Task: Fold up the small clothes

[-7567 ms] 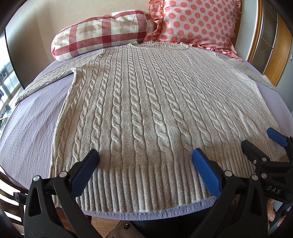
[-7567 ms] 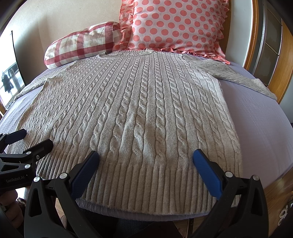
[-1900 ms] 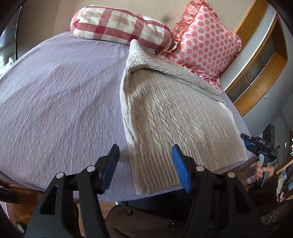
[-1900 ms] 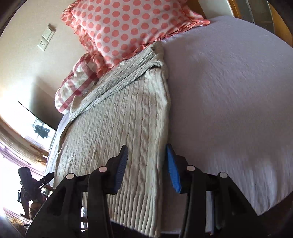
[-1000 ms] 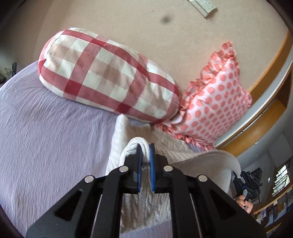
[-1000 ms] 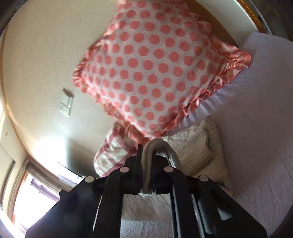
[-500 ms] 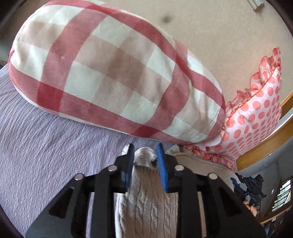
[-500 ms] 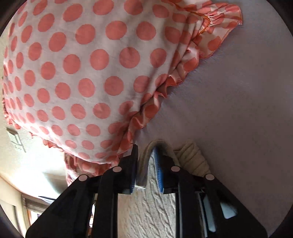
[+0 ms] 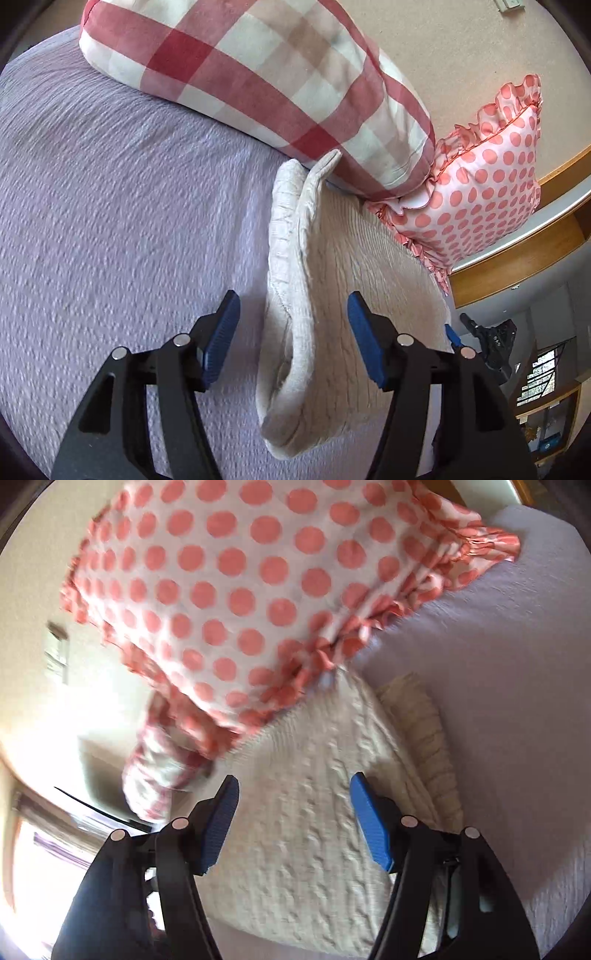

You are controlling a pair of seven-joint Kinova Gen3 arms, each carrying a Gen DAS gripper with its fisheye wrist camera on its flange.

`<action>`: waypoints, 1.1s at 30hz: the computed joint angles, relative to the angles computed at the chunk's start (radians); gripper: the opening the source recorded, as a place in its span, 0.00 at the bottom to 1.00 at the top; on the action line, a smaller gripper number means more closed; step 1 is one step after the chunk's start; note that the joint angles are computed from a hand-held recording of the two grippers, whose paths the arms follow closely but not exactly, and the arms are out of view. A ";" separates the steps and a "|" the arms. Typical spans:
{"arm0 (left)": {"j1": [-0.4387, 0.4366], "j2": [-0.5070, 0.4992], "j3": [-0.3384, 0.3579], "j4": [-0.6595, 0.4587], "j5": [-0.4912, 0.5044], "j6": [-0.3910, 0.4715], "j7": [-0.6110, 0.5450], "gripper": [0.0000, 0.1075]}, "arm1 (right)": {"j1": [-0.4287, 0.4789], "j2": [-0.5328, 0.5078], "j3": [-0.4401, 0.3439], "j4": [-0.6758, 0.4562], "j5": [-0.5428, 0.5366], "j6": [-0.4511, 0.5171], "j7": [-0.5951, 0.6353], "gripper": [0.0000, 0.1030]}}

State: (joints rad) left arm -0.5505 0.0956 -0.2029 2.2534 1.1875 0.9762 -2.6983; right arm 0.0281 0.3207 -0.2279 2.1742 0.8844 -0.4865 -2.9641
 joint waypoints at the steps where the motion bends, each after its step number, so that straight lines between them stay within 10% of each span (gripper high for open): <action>1: 0.011 0.010 -0.019 0.003 0.014 0.014 -0.022 0.60 | -0.027 0.000 0.038 0.017 -0.041 -0.041 0.037 0.62; 7: 0.071 0.083 -0.067 -0.035 0.062 0.074 -0.012 0.49 | -0.020 0.025 0.044 0.088 -0.194 -0.212 0.200 0.72; 10: 0.076 0.144 -0.062 -0.055 0.091 0.109 0.027 0.15 | -0.008 0.029 0.048 0.101 -0.192 -0.260 0.203 0.73; 17: 0.304 -0.015 -0.169 -0.119 0.071 0.069 0.223 0.12 | 0.029 0.034 0.075 0.148 -0.203 -0.406 0.201 0.73; 21: 0.490 -0.092 -0.047 -0.235 0.069 -0.066 0.370 0.12 | 0.028 0.010 0.102 0.174 -0.237 -0.433 0.234 0.73; 27: 0.735 0.153 0.192 -0.456 0.105 -0.256 0.463 0.17 | 0.096 0.010 0.134 0.175 -0.189 -0.407 0.209 0.73; 33: 0.559 0.186 0.418 -0.427 0.154 -0.224 0.337 0.22 | 0.186 0.040 0.146 0.174 -0.081 -0.483 0.139 0.72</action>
State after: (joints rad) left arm 0.0089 0.2817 0.2156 1.8269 1.3416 0.7520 -2.3609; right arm 0.2138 0.3607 -0.0823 2.3486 0.8032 -0.9698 -2.8256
